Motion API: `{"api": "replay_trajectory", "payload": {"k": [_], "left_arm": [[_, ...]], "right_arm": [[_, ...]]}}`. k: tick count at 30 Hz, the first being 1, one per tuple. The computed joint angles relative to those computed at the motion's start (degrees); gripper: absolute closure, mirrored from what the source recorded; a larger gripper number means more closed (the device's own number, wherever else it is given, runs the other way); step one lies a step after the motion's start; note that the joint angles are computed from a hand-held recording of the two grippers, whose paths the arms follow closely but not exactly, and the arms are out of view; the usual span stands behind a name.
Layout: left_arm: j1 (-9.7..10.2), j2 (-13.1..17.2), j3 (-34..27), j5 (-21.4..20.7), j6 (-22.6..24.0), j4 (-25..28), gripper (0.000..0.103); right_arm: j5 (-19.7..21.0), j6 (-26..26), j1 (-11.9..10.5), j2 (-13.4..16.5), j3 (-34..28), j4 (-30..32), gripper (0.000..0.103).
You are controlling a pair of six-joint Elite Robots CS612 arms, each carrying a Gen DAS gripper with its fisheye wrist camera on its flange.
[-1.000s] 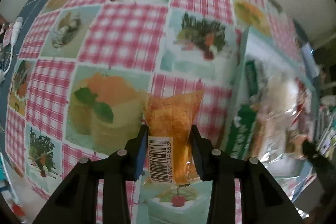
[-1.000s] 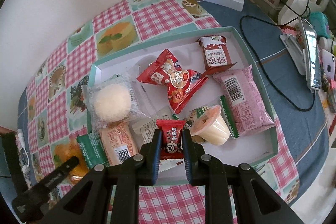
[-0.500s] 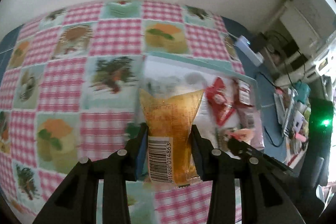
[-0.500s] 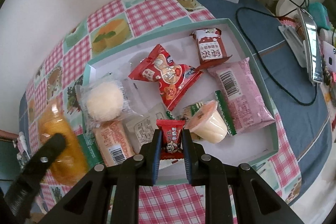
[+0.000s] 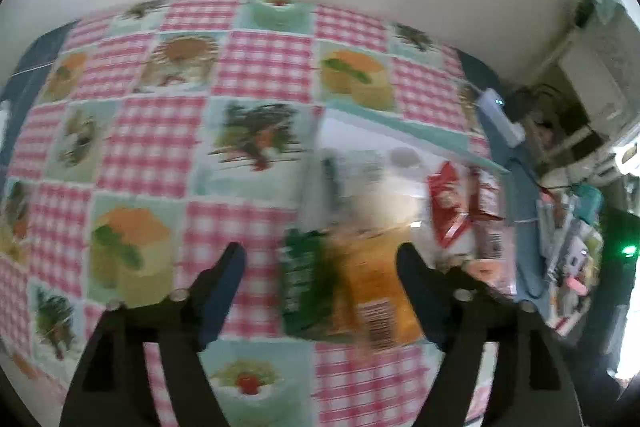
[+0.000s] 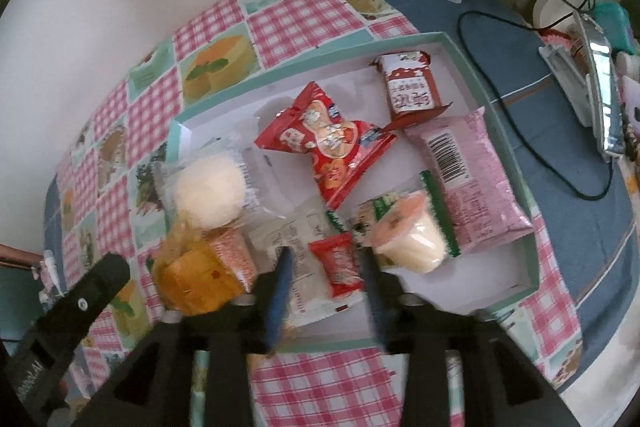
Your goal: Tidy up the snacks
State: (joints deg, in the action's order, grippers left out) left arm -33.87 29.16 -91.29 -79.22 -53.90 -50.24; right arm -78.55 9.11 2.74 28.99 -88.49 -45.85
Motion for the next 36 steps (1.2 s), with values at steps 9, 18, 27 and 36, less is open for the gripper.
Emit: {"api": "replay_trajectory", "payload": {"k": [9,18,27,36], "left_arm": [[-2.16,-0.7,-1.5,10.8,-3.9,16.0,0.019],[-3.38,0.1,-4.3,12.7,-6.8,24.4,0.019],[-4.25,0.6,-6.6,13.9,-9.4,27.4,0.019],[-4.7,0.8,-7.7,14.9,-10.3,28.3,0.019]], "right_arm": [[-3.1,-2.2,1.1,1.1,-3.5,-0.6,0.022],[-5.7,-5.5,2.3,3.0,-8.3,-1.8,0.0],[-7.3,-6.8,2.9,3.9,-10.9,-2.8,0.0],[-7.7,-7.5,3.0,4.2,-12.1,-3.1,0.0]]}}
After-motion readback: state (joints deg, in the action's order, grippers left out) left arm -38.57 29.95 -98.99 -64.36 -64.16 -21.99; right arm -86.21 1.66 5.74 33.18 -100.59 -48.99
